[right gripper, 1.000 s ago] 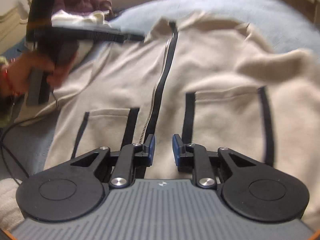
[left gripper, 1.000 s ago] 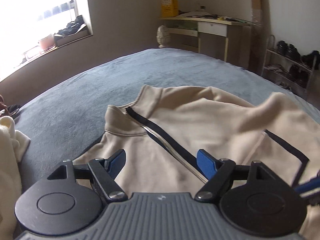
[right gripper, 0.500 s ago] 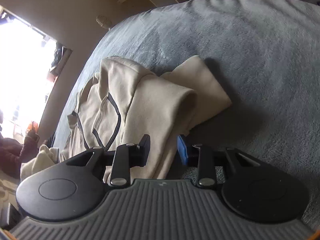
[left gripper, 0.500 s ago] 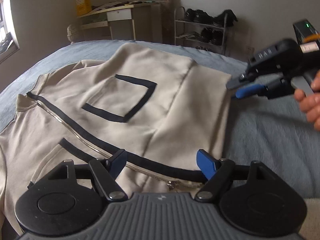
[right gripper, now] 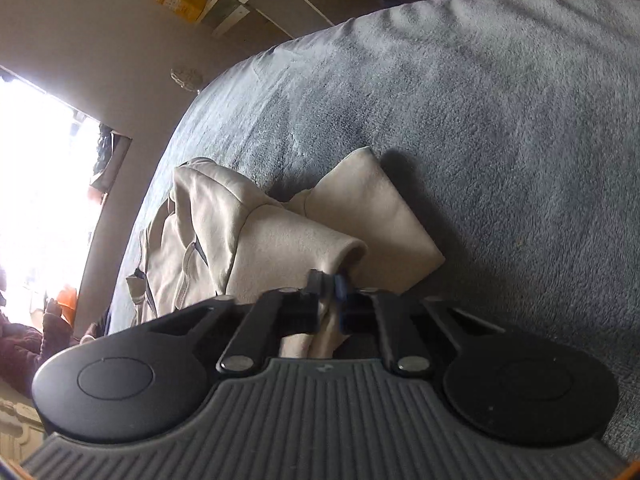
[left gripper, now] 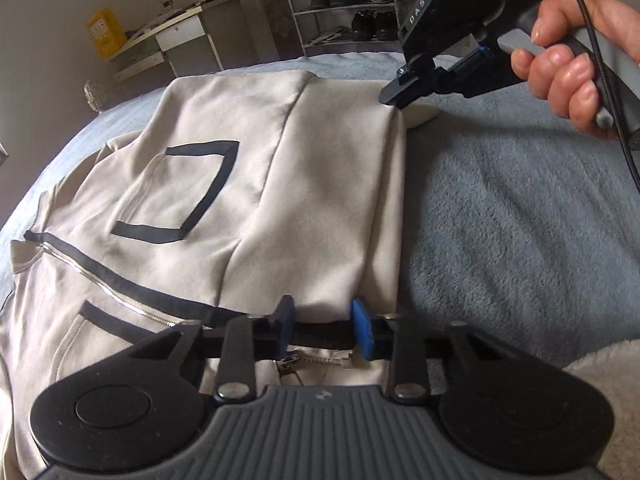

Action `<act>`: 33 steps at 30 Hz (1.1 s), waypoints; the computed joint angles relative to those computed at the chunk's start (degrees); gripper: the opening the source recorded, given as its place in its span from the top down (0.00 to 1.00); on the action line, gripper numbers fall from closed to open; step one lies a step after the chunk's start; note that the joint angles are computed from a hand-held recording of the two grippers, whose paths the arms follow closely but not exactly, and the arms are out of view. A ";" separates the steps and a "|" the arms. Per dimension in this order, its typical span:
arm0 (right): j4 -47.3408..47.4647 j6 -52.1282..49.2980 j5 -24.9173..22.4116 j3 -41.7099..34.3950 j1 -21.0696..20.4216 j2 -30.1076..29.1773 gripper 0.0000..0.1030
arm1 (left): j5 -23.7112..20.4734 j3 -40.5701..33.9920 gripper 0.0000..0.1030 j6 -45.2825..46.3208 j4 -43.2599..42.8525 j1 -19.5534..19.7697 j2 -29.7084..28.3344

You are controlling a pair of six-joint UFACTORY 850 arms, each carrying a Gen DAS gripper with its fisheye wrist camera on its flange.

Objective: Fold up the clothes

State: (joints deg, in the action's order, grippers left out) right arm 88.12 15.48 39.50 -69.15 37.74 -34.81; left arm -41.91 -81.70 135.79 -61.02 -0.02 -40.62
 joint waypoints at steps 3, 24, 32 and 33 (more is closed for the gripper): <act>1.83 -2.25 1.77 0.23 1.03 0.74 0.98 | -0.82 0.55 0.90 1.92 0.53 0.25 0.22; 17.82 -38.56 -9.24 -3.15 -7.02 -0.34 0.92 | -3.07 -1.99 0.91 -0.95 3.54 0.47 -1.85; 23.94 -68.81 12.17 -9.51 -12.94 5.87 0.93 | -4.39 -2.84 0.90 -0.99 4.54 0.65 -2.26; 23.55 -72.92 14.64 -11.67 -14.01 5.71 0.93 | -4.70 -3.24 0.90 -1.44 5.01 0.64 -2.45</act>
State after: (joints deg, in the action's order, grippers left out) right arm 111.67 -57.44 54.14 -80.82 23.72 -29.10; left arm -46.61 -84.93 134.35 -56.01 0.61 -43.07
